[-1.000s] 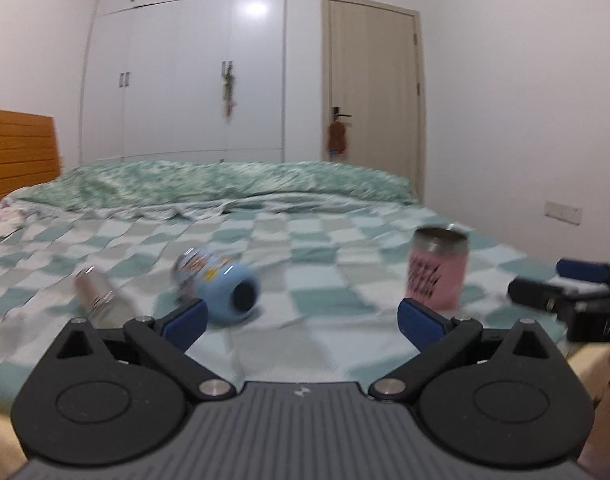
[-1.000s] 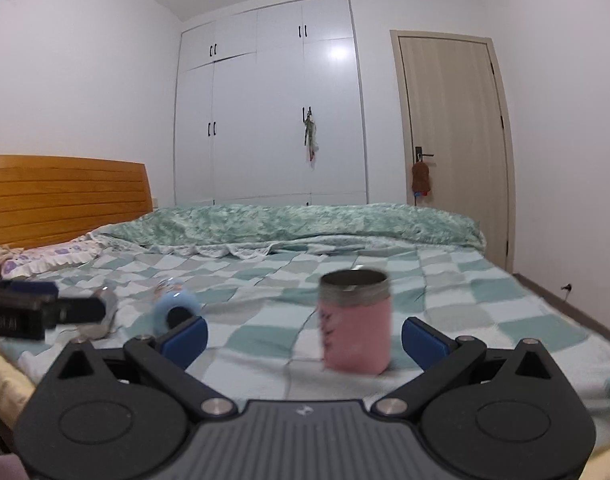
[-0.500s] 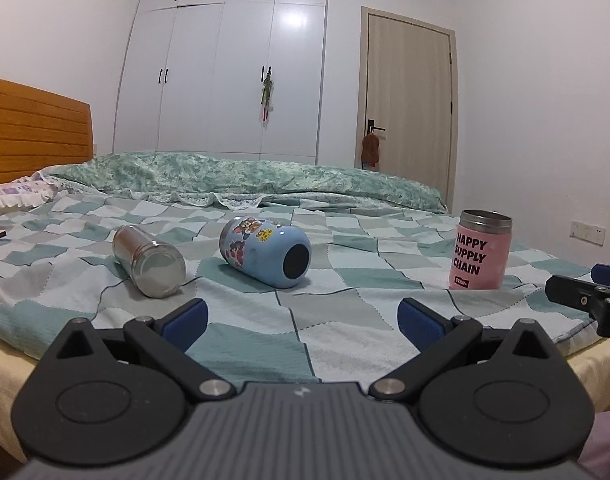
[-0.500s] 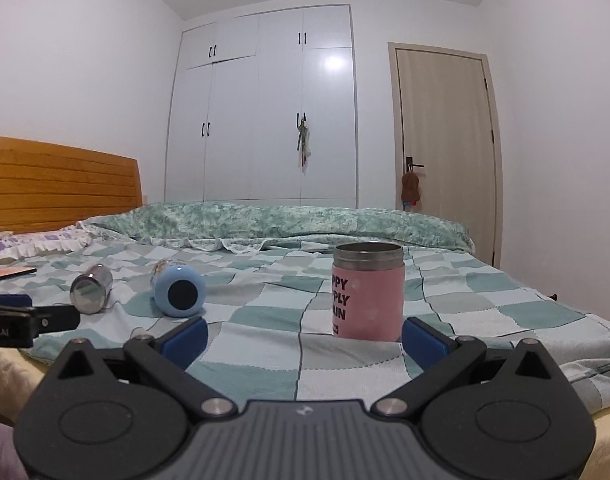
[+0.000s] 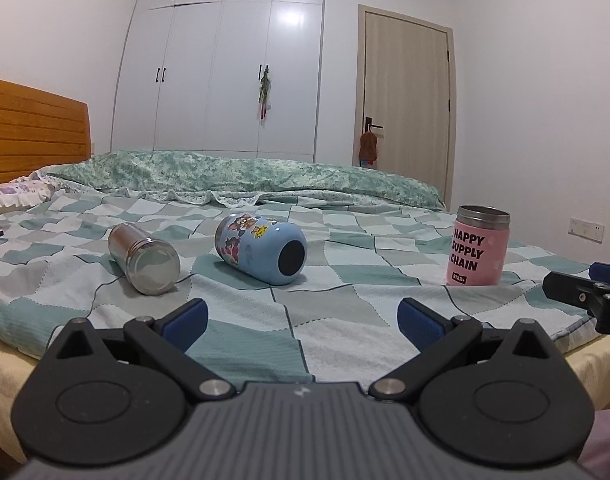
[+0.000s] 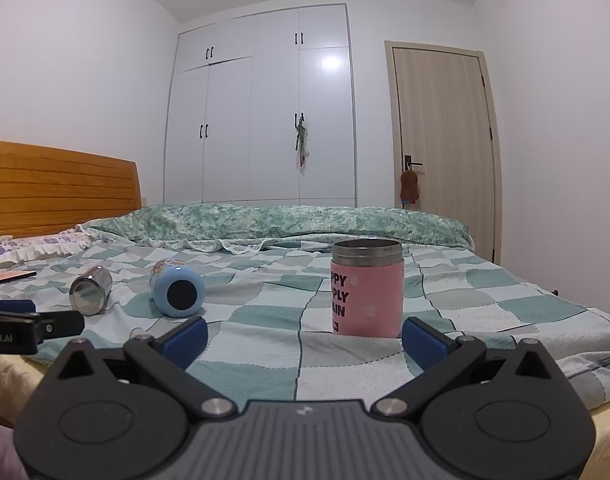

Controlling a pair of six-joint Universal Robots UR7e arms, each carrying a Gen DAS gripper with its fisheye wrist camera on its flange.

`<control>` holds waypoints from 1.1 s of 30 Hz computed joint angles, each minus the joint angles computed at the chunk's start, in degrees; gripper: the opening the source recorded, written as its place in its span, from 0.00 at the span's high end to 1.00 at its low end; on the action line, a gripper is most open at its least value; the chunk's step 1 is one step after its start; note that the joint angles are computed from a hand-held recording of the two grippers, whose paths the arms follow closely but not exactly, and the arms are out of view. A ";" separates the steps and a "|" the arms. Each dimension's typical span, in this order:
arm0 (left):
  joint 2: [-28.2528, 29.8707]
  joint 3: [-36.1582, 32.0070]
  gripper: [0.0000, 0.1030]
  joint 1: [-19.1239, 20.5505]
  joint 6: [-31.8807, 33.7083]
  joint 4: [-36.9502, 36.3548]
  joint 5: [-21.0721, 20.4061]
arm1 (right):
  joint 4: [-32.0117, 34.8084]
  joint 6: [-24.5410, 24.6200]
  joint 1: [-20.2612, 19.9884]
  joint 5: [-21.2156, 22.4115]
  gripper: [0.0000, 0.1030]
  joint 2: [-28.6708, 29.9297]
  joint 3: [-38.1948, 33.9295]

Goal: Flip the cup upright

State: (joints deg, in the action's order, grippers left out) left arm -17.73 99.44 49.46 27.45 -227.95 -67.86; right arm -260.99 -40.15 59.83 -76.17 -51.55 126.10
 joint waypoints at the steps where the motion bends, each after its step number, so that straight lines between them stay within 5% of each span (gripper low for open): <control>1: 0.02 -0.03 0.00 -0.03 0.11 -0.04 0.04 | 0.04 0.01 -0.01 0.00 0.00 0.04 -0.06; 33: 0.16 0.01 0.00 -0.08 0.42 -0.80 -0.30 | -0.06 -0.20 0.05 -0.03 0.00 0.22 -0.26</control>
State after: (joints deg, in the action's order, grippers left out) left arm -17.57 99.46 49.38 27.87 -228.75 -68.16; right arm -261.05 -40.35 59.87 -76.20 -51.32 125.84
